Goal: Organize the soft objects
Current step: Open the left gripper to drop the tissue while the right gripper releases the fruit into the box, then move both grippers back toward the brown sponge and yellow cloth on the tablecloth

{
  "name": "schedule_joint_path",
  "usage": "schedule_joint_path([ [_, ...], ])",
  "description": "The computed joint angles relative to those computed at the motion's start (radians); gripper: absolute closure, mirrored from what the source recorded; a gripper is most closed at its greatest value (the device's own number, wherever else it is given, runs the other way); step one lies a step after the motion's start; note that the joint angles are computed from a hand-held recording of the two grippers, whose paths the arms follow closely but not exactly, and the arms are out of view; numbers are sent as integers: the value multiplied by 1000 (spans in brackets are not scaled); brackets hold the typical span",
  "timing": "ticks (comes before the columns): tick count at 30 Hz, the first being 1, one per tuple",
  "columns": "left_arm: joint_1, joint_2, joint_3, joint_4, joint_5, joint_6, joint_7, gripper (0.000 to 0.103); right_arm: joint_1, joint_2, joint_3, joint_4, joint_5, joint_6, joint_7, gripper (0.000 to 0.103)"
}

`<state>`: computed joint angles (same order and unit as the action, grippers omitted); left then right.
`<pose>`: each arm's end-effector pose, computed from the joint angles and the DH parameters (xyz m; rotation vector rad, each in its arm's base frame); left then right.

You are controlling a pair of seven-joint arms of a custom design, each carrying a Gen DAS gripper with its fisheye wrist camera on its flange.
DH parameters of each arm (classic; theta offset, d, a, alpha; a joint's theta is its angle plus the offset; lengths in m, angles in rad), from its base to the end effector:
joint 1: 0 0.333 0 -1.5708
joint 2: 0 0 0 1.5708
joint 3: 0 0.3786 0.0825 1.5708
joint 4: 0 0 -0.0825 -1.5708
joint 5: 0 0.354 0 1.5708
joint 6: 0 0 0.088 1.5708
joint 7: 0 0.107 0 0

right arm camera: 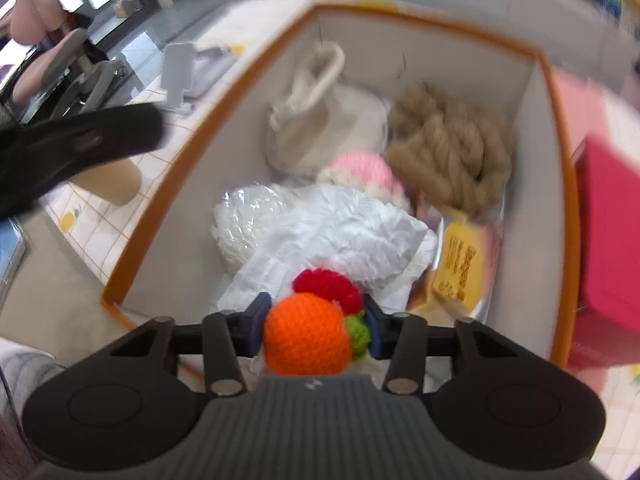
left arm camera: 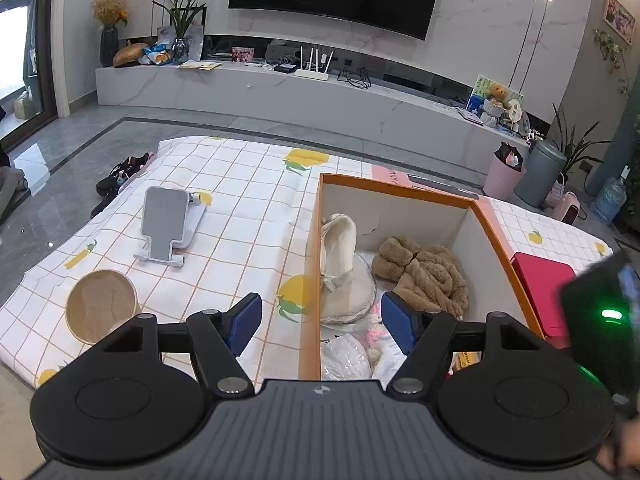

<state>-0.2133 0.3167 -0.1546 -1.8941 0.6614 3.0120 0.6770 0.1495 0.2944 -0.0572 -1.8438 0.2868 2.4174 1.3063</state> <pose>0.6025 -0.2666 0.5025 -1.7451 1.8673 -0.9765 0.6426 0.0648 0.4725 -2.1473 1.8048 -0.1174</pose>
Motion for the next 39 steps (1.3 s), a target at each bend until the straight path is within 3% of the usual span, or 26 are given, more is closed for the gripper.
schedule_joint_path([
  [4,20,13,-28,8,-41,-9,32,23,-1,53,6,43,11,-40,-6,59],
  [12,6,21,-21,13,-41,-20,49,23,-42,89,14,92,122,-105,-11,59],
  [17,-8,26,-10,17,-25,-25,48,23,-81,35,16,51,201,-93,-44,44],
  [19,-9,26,-9,17,-24,-25,47,23,-90,10,14,29,213,-82,-67,32],
  [27,-29,35,-2,39,-6,-50,34,23,-127,-62,13,4,293,-139,-117,26],
  [28,-30,35,-3,39,-4,-50,36,23,-117,-77,14,-12,287,-123,-110,20],
  [34,-30,30,-16,41,-6,-33,50,23,-119,-149,3,-56,278,-103,-117,14],
  [39,4,25,-68,23,-53,9,114,23,-132,-196,-9,-106,271,-64,-122,7],
])
